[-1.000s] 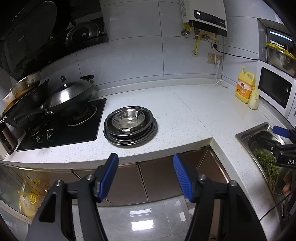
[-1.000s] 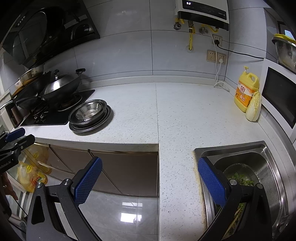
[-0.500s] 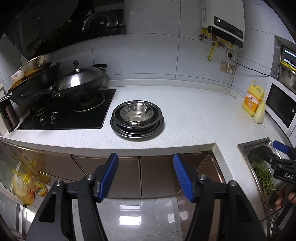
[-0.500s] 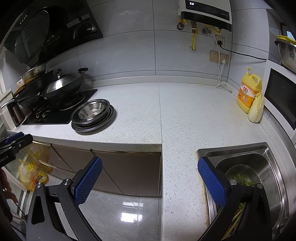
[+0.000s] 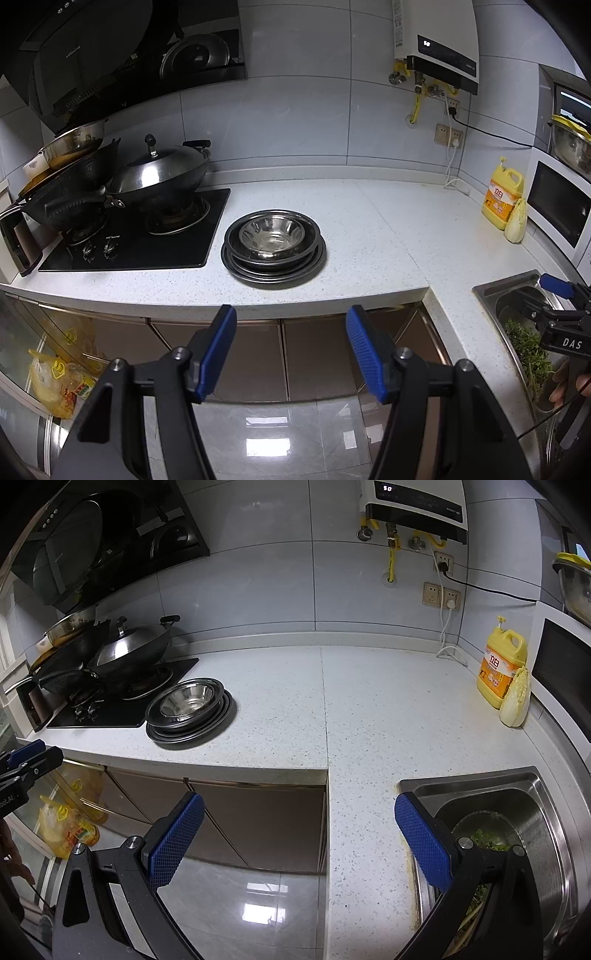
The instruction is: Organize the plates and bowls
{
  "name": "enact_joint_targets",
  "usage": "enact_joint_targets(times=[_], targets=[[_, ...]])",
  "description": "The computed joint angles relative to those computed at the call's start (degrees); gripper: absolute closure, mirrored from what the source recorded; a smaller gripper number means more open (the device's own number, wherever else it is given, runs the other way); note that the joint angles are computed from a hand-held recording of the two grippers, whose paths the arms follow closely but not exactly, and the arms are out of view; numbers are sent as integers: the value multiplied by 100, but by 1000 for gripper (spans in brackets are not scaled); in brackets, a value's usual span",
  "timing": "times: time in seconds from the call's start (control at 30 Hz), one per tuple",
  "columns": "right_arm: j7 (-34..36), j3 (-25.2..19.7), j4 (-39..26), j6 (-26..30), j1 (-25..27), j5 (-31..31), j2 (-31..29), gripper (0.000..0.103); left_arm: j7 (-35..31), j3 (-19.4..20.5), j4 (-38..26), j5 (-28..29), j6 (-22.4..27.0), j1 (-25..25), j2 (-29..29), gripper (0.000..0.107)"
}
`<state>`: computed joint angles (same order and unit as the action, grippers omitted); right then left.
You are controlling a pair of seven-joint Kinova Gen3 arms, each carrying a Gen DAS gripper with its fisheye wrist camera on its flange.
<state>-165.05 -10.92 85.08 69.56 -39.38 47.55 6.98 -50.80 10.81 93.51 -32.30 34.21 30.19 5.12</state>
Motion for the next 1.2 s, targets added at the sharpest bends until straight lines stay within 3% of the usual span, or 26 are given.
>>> enact_joint_targets(times=[0.67,1.2], targets=[[17,-12,56,-18,48,2,-60,1,-323,-26,-190,-13,214,119,159,47],[-9,-37,33,57,61,22,-59,1,-996,-74,-315,171,265,171,241,47]])
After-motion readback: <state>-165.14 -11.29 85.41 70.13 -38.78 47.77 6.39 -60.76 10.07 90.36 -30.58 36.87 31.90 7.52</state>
